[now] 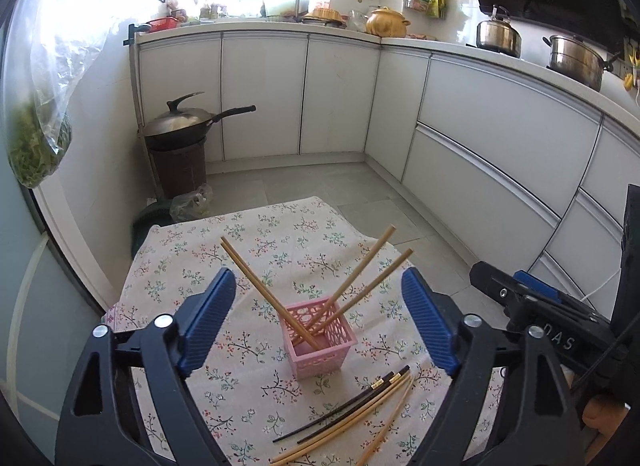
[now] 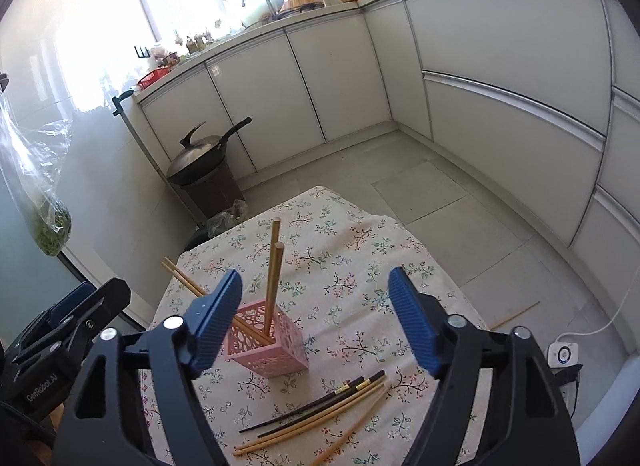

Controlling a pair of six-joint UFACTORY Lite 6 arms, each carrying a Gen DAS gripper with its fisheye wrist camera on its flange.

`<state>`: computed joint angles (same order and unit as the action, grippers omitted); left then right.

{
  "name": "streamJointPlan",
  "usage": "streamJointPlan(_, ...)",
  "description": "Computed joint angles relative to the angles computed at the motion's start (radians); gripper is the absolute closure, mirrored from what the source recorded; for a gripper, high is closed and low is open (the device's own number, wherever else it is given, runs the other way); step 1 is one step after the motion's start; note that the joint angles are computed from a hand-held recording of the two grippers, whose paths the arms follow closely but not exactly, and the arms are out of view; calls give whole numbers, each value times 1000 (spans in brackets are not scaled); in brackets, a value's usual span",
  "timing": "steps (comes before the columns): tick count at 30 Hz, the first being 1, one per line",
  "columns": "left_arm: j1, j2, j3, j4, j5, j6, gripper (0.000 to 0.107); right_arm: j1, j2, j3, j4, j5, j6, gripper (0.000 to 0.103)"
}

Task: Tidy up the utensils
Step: 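Move the left gripper to the chopstick pile and grasp a wooden chopstick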

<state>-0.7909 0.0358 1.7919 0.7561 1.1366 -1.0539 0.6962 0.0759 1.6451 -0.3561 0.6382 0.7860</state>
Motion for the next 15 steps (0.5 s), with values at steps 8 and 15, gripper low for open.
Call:
streamJointPlan(8,3,24,-53,-87,-9,65,12,-125,-158,-229,164,-17,-104,7)
streamJointPlan(15,-19,120,-51,-233,-30,211,11,-342,-345,-476,490,-2,-336,7)
